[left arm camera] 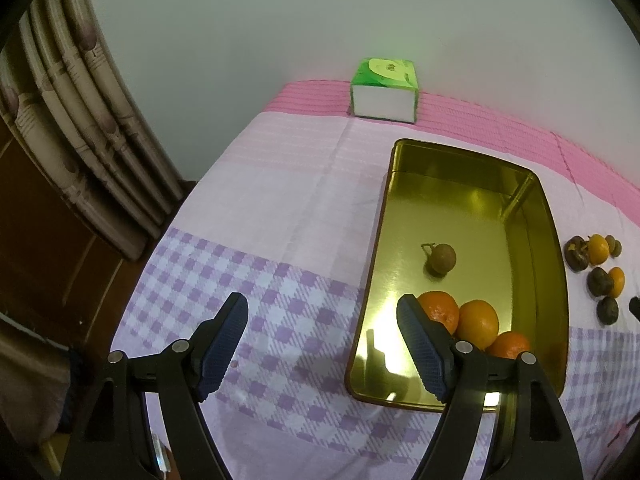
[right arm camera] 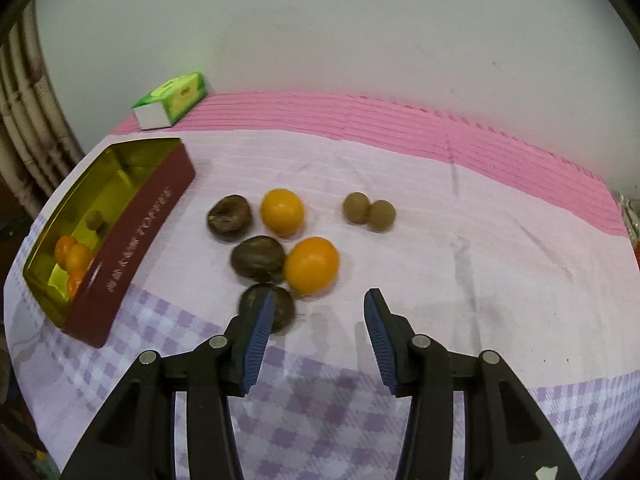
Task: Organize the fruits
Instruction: 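Move the right gripper to the pile and grasp the large yellow orange, then grasp a dark brown round fruit with the left gripper while the right holds the orange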
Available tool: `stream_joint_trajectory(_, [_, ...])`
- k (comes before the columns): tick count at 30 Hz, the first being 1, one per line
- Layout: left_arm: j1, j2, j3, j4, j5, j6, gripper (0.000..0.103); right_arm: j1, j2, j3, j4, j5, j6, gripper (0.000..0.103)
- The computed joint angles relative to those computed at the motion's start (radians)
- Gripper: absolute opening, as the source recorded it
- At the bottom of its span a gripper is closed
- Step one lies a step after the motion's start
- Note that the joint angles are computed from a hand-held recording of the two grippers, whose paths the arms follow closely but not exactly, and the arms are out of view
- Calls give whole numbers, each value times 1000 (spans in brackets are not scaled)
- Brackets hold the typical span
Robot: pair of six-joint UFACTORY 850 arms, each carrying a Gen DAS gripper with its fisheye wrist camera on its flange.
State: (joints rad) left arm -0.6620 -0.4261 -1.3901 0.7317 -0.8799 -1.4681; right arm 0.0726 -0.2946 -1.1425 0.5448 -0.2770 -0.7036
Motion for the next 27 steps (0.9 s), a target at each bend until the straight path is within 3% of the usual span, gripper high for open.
stream_joint_trajectory(21, [-8,-2,2,47,24,-18,78,3,-132,-122,2,-46,-10,43])
stream_joint_trajectory(27, [-15,-15,-14,43,10,0,77,-1,-155,-133,41,-53,-53,37])
